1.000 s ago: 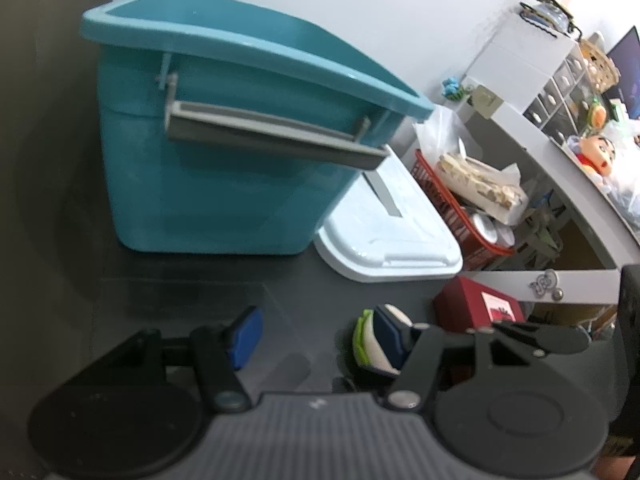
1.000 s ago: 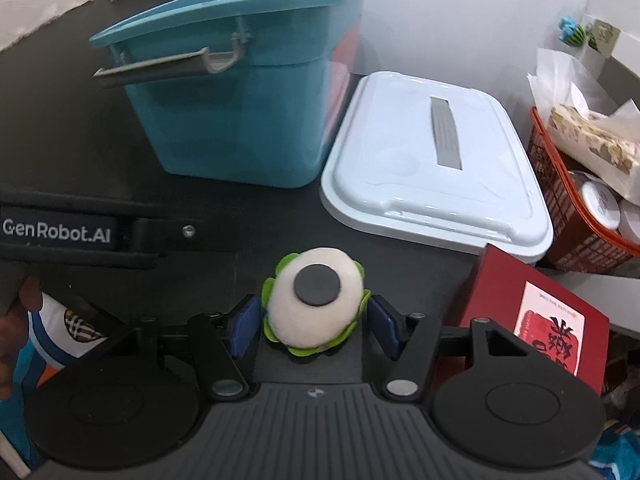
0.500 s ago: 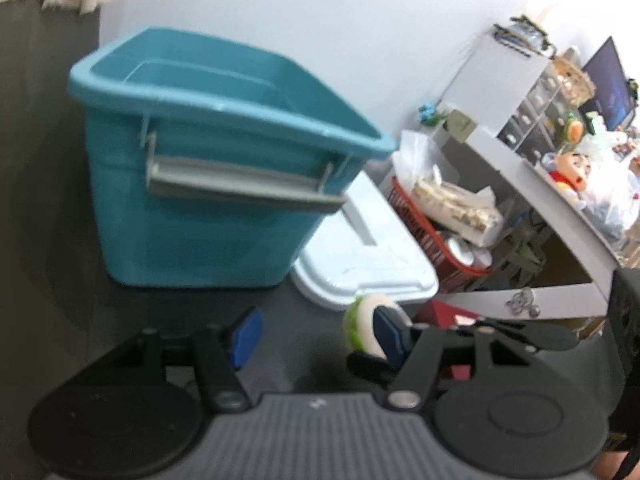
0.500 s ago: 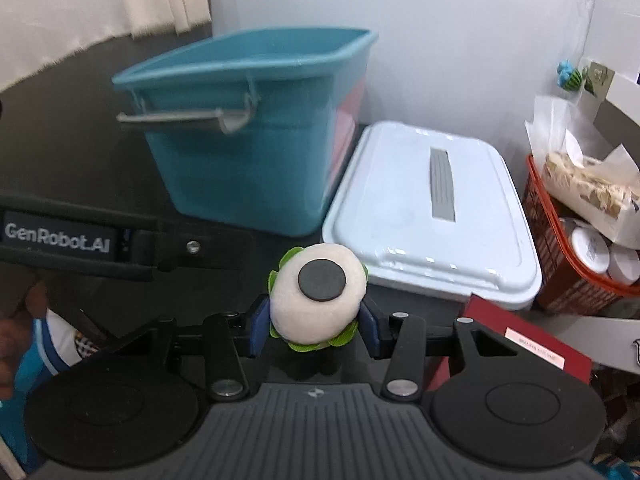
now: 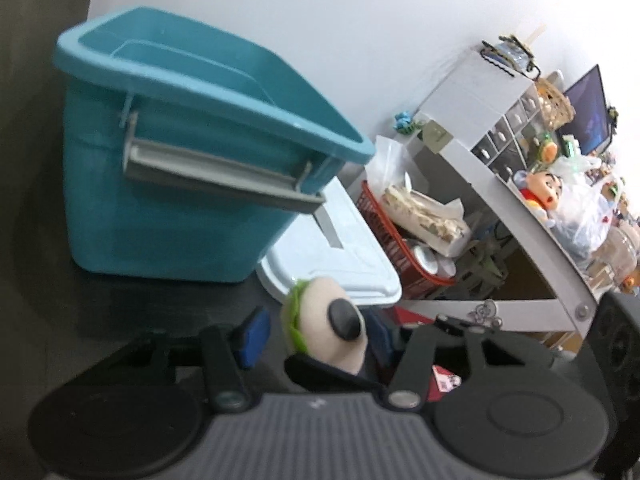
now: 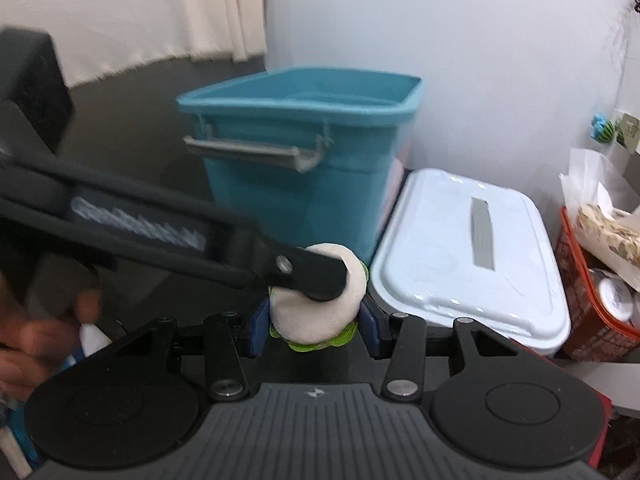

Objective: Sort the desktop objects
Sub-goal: 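Grasp the plush with the left tool while the right tool opens to release it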

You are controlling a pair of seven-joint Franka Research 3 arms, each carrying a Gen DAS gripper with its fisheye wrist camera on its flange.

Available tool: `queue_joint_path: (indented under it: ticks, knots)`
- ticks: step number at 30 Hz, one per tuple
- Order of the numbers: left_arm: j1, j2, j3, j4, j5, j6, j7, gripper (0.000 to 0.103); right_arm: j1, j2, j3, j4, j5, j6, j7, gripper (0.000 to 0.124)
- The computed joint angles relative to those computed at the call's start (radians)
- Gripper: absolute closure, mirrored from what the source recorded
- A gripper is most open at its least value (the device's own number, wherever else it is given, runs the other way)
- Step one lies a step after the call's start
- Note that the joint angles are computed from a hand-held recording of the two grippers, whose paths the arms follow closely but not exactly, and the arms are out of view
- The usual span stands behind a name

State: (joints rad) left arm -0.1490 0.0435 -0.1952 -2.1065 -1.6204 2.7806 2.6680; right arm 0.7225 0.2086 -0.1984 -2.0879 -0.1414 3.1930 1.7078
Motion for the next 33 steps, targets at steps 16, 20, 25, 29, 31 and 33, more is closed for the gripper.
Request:
queue_joint_path:
  ticks: [16, 20, 25, 29, 31, 33]
  knots:
    - [-0.004, -0.006, 0.0, -0.004, -0.026, -0.02, 0.044, 0.064, 0.0, -0.026, 0.004, -0.015, 0.009, -0.022, 0.004, 0.072]
    - [-0.005, -0.005, 0.0, -0.003, -0.018, -0.015, 0.041, 0.065, -0.021, -0.027, 0.02, -0.012, -0.041, -0.042, 0.051, 0.07]
    - [-0.007, -0.003, -0.002, 0.0, -0.032, 0.007, 0.056, 0.066, -0.09, -0.03, 0.091, -0.002, -0.057, -0.081, 0.071, 0.07]
    - [-0.009, 0.0, -0.002, 0.0, -0.027, 0.026, 0.055, 0.066, -0.118, -0.031, 0.121, 0.013, -0.082, -0.133, 0.1, 0.064]
    - [-0.009, 0.0, -0.002, 0.0, -0.029, 0.03, 0.056, 0.066, -0.139, -0.034, 0.142, 0.017, -0.09, -0.16, 0.113, 0.064]
    - [-0.009, 0.0, -0.003, 0.001, -0.029, 0.038, 0.061, 0.066, -0.158, -0.035, 0.162, 0.022, -0.094, -0.186, 0.121, 0.064]
